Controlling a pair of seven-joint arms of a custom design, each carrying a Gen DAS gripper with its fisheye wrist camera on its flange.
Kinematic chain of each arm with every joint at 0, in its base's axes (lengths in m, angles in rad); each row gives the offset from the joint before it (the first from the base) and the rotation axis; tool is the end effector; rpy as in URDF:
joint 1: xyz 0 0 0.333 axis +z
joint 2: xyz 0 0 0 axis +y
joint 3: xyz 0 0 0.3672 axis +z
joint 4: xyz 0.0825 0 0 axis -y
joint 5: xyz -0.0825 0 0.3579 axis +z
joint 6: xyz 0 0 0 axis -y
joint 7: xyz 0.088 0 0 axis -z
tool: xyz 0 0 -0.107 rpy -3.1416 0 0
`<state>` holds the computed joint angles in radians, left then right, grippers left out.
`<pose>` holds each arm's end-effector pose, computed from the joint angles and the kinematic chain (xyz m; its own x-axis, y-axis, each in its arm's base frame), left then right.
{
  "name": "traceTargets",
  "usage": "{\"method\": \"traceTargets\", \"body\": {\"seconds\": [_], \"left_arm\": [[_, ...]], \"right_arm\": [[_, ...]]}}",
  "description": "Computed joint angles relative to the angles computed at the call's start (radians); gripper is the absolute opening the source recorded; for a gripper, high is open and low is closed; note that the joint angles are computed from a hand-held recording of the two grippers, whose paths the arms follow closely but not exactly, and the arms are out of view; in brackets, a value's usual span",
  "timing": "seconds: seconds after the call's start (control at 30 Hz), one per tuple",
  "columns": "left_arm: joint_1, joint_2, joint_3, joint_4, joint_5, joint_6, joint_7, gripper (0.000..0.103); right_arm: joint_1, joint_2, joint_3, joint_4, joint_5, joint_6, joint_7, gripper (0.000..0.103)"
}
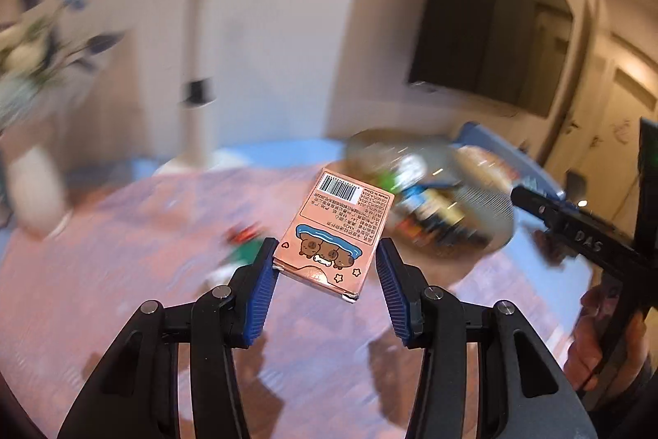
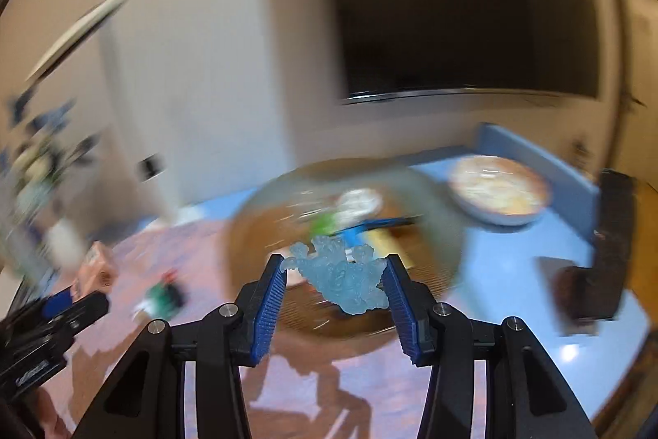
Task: Organize rigid objects
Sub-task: 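Carry box and teal figure over the amber bowl and open both tools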
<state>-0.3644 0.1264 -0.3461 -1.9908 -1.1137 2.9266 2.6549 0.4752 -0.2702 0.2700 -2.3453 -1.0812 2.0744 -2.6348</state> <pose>0.4946 -0.3374 0.5329 -0.7418 -0.6482 0.1717 -0.4882 0.3465 -0.8010 0.3456 0.2701 0.5236 -0.6181 -0.7699 -0.1589 -0.3426 0.4458 -0.8270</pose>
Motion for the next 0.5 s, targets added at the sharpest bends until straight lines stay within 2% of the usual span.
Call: {"method": "traceTargets", "body": {"seconds": [0.1,0.13,0.27,0.43,0.5], "left_arm": [[-0.058,0.069,0.002,0.072,0.154,0.014,-0.137,0.045],[-0.088,0.098,0.016,0.097,0.24,0.01,-0.22,0.045],[-0.131,0.155,0.023,0.142,0.398,-0.016,-0.378,0.045],[-0.157,0.176,0.032,0.148,0.531,-0.008,-0.48,0.048],[-0.171,0.178,0.045,0.15,0.581,-0.002,-0.516,0.078]], "right_arm": [[-0.018,-0.069,-0.065,-0.066,0.1,0.068,-0.036,0.048],[-0.029,-0.077,-0.078,-0.082,0.124,0.091,-0.056,0.048],[-0.064,-0.083,-0.086,-0.12,0.164,0.148,-0.103,0.048],[-0.102,-0.079,-0.089,-0.134,0.173,0.192,-0.132,0.049],[-0.117,-0.083,-0.086,-0.134,0.178,0.174,-0.138,0.063]]}}
